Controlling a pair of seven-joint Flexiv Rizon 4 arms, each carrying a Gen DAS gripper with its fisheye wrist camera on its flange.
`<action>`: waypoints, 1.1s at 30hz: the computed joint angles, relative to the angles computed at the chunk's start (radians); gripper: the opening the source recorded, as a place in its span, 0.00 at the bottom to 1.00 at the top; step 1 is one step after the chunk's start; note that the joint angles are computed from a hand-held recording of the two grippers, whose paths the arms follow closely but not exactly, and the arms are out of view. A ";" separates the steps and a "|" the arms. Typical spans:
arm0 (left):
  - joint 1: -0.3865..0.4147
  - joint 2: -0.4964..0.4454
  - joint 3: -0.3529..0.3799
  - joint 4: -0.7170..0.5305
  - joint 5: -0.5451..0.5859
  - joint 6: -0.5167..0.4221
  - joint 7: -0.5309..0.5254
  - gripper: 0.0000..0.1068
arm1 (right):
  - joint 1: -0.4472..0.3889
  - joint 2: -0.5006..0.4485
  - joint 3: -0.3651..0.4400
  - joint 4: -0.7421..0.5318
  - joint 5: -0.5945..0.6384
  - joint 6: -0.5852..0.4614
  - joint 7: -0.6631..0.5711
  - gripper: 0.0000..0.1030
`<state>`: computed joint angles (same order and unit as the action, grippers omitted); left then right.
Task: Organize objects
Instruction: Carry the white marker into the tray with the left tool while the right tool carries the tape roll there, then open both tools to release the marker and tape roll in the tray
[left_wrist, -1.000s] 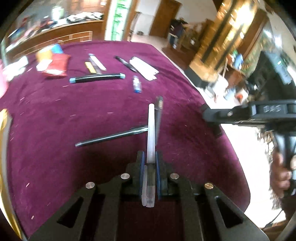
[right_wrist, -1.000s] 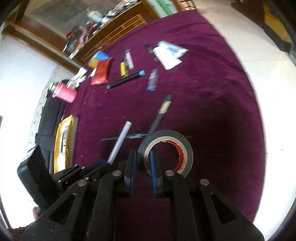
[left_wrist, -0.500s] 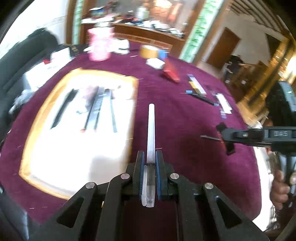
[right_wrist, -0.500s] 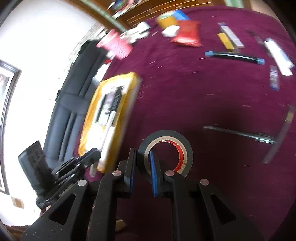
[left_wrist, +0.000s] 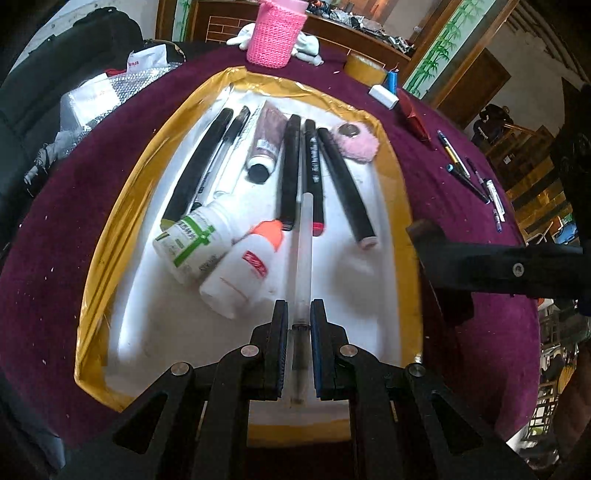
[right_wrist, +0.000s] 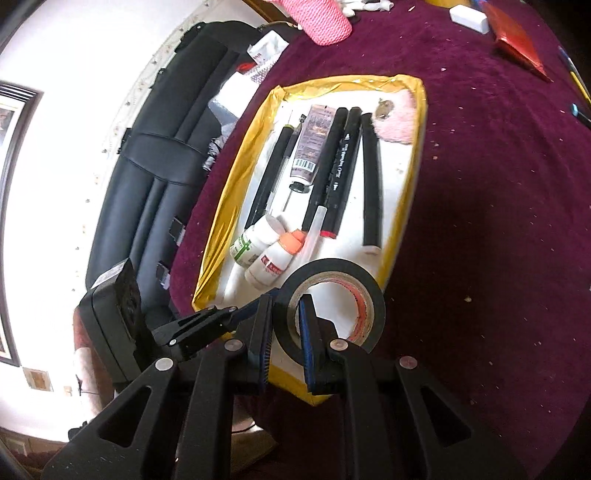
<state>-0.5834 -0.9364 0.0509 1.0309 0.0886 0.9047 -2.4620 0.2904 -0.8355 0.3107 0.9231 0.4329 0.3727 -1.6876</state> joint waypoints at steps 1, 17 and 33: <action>0.007 0.003 -0.004 0.010 -0.005 0.003 0.002 0.09 | 0.012 -0.006 -0.006 -0.007 -0.009 0.002 0.009 0.12; 0.074 0.166 -0.072 0.288 -0.137 0.208 0.118 0.43 | 0.102 -0.057 -0.047 -0.045 -0.141 0.015 0.091 0.12; 0.053 0.162 0.001 0.198 -0.045 0.138 0.094 0.48 | 0.189 0.094 -0.159 0.243 -0.398 0.376 0.199 0.31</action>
<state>-0.5304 -0.7741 0.0522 1.2290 0.0438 1.0426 -2.3684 0.4795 -0.7410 0.1514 1.1661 0.0351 0.7491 -1.4889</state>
